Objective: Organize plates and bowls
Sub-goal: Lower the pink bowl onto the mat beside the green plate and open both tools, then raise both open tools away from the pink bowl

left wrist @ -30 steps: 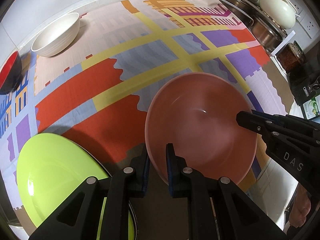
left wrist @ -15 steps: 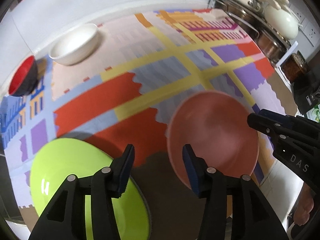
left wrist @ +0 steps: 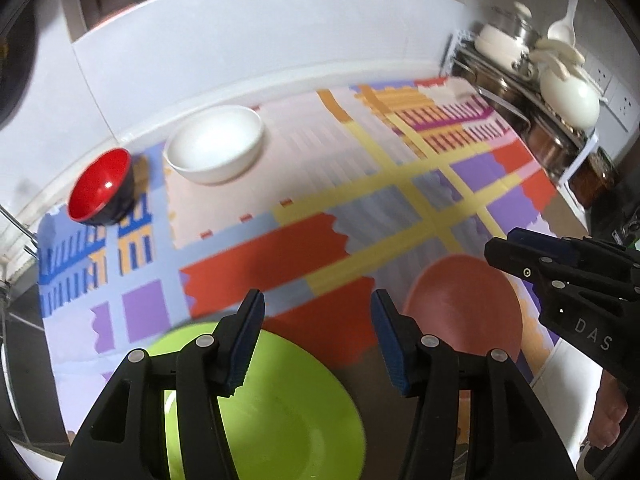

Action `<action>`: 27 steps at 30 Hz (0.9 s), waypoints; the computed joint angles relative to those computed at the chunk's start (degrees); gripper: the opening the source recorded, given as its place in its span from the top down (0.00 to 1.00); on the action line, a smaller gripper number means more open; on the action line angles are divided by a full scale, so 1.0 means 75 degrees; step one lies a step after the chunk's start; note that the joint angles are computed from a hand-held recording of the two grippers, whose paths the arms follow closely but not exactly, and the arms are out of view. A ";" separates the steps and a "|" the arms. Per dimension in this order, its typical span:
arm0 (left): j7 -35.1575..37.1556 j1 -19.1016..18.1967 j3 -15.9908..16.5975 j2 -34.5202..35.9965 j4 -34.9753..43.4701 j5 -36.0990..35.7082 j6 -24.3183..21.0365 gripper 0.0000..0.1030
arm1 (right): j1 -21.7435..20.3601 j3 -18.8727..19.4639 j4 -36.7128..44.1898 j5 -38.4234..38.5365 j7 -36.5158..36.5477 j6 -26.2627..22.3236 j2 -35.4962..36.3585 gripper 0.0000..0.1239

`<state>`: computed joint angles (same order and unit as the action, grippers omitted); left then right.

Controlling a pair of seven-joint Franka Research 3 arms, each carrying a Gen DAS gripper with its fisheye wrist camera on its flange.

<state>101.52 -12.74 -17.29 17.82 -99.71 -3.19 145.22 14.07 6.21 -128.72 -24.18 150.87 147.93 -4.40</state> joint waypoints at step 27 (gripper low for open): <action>-0.0682 0.0223 0.0448 0.1619 0.2886 0.0935 -0.0375 0.48 | 0.0845 -0.0832 0.3662 0.0896 -0.2399 -0.0145 0.2471 0.78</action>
